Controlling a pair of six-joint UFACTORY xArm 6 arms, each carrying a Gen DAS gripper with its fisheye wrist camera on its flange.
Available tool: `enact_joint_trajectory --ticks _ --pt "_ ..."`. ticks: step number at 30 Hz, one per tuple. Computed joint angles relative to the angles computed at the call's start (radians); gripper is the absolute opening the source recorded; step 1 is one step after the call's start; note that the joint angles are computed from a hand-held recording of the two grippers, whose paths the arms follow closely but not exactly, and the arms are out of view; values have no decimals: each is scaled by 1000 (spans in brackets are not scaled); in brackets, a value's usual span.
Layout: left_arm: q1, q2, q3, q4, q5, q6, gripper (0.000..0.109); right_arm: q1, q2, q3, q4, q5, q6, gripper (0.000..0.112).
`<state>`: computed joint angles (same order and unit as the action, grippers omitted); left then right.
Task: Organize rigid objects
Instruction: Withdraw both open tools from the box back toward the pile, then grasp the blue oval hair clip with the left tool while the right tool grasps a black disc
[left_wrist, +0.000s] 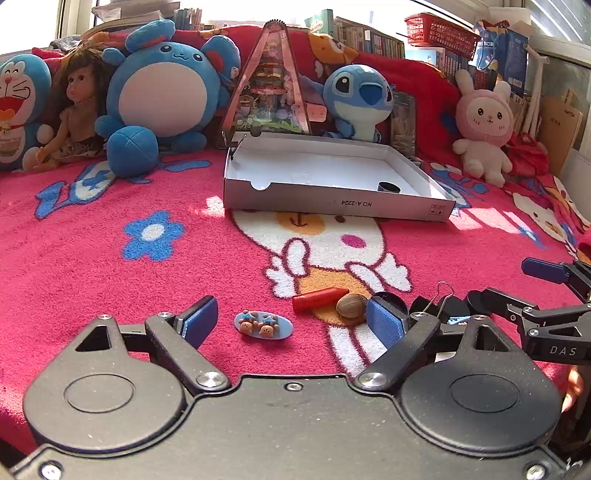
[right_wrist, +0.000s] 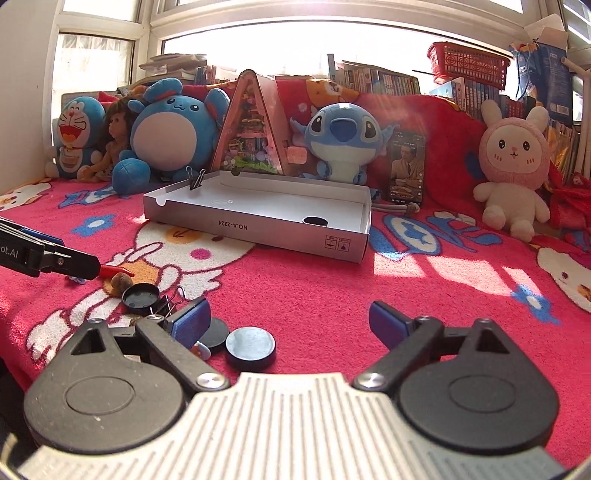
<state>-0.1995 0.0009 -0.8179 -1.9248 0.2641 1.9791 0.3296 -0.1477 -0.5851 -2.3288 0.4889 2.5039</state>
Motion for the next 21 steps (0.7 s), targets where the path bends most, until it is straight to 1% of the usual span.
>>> enact_joint_trajectory --ticks 4,9,12,14,20,21 --pt "19 21 -7 -49 0 63 87 7 -9 25 3 15 -9 97" --pt "17 44 -16 -104 -25 145 87 25 -8 40 34 40 -74 97" --pt "13 50 -20 -176 -31 243 87 28 -3 38 36 38 -88 97" --pt "10 52 -23 -208 -32 285 86 27 4 34 45 36 -94 96" --pt "14 54 -22 -248 -18 337 78 12 21 16 36 2 -73 90" --pt "15 53 -20 -257 -16 350 75 12 23 14 35 -1 -73 90"
